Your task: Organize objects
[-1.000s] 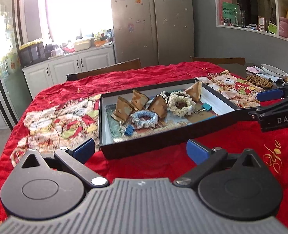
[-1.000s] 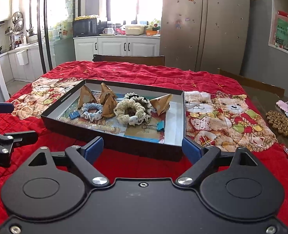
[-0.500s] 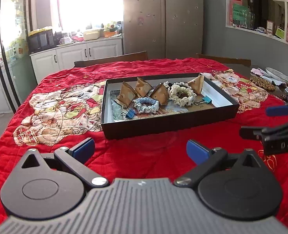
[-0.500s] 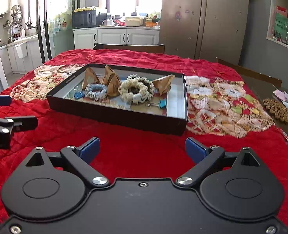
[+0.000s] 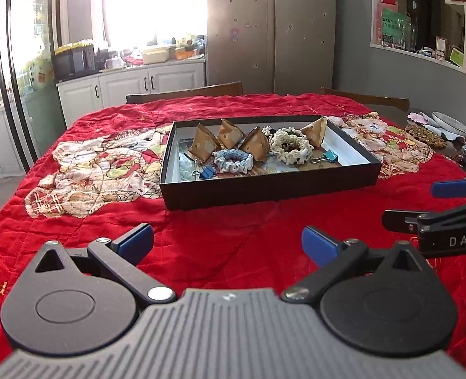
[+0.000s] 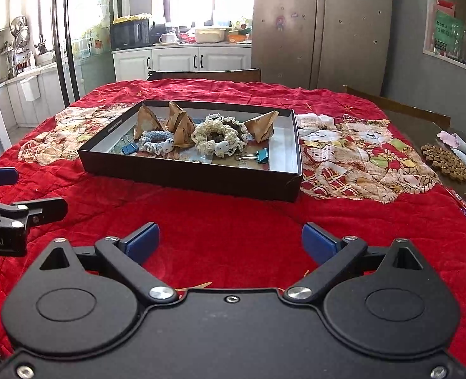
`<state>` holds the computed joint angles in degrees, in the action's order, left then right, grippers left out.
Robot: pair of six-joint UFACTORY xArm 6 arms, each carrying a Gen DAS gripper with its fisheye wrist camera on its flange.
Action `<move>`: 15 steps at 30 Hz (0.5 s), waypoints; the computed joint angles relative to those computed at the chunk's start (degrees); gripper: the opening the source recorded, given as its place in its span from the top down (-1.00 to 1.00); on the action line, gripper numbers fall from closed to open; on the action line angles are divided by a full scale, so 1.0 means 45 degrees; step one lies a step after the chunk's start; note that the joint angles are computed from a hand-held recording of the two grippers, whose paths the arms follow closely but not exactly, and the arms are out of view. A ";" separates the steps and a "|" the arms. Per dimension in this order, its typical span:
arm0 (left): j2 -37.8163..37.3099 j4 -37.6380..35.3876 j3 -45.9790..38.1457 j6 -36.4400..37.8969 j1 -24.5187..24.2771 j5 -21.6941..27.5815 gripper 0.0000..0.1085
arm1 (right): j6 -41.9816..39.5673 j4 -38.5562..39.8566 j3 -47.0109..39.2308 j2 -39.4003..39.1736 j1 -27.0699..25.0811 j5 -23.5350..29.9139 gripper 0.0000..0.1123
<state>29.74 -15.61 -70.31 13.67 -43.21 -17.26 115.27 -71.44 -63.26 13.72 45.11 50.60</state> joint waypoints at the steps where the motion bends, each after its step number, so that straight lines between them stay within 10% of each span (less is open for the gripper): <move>1: -0.0021 -0.0003 0.0044 -0.0002 -0.0012 -0.0052 -0.90 | 0.0062 -0.0036 0.0015 -0.0019 0.0018 -0.0001 -0.73; 15: -0.0280 0.0121 0.0321 -0.0654 0.0008 0.0051 -0.90 | 0.0360 -0.0043 0.0179 -0.0202 0.0127 0.0095 -0.75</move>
